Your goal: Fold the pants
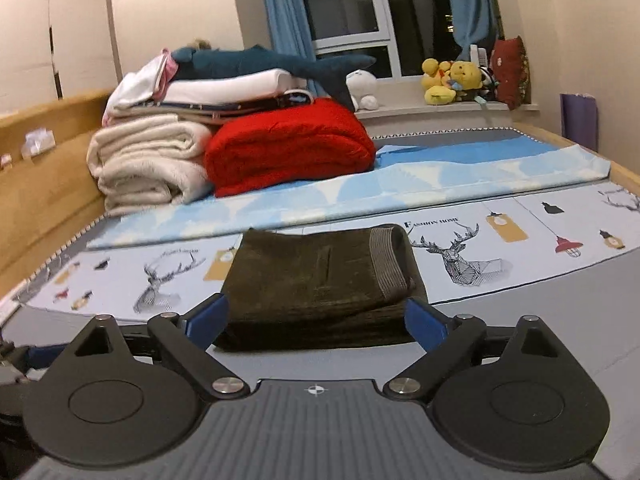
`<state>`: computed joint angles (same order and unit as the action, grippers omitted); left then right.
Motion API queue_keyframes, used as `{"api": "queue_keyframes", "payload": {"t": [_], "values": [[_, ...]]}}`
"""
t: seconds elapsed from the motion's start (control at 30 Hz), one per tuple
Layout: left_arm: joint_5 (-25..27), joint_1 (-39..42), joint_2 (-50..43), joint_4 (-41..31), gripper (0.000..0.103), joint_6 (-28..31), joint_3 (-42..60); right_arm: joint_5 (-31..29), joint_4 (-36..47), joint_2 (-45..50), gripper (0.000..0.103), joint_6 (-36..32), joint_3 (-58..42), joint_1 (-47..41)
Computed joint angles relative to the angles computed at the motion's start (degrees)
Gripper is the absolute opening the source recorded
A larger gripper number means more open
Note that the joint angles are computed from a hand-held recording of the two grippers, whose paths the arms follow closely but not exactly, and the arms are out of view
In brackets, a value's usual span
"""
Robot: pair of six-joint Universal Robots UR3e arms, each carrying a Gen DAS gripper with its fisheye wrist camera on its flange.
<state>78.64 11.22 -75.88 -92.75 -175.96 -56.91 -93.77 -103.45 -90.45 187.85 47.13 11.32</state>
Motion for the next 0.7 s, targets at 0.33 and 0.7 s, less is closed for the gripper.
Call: {"api": "queue_keyframes", "payload": {"t": [0.33, 0.7], "values": [[2.79, -2.55, -7.08, -4.49, 0.102, -8.42, 6.25, -4.72, 8.64, 4.19, 0.095, 1.29, -5.23, -0.16], [6.43, -8.32, -9.17, -2.0, 0.102, -9.54, 6.15, 0.3, 9.23, 2.23, 0.094, -5.26, -2.51, -2.06]]}}
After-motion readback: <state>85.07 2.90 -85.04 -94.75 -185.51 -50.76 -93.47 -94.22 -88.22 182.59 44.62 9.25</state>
